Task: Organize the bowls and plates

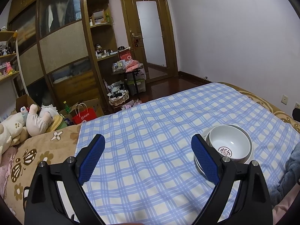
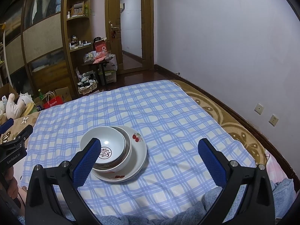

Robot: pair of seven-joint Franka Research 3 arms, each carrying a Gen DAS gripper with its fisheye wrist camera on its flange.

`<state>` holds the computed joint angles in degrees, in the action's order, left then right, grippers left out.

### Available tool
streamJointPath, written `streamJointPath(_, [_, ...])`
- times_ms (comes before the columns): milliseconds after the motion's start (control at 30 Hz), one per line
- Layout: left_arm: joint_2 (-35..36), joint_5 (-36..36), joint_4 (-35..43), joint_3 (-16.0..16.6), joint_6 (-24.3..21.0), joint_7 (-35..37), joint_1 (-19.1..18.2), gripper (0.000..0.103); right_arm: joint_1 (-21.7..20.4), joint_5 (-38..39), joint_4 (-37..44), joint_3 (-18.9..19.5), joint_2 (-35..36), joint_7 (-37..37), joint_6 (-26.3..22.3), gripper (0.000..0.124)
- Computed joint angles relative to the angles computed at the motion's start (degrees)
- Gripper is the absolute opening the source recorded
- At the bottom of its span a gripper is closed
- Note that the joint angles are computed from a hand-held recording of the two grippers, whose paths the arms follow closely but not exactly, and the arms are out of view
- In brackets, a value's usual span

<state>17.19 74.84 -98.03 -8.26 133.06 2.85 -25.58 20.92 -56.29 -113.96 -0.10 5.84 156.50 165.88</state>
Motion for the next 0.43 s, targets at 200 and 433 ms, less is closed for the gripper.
streamJointPath(200, [-0.1,-0.5,-0.2,0.0,0.5,0.0,0.2,0.092,0.0,0.0,0.1,-0.1,0.1,0.0,0.2,0.103])
streamJointPath(433, [-0.2,-0.4,-0.4,0.1,1.0,0.2,0.4,0.092,0.1,0.1,0.1,-0.1,0.1,-0.2,0.1,0.103])
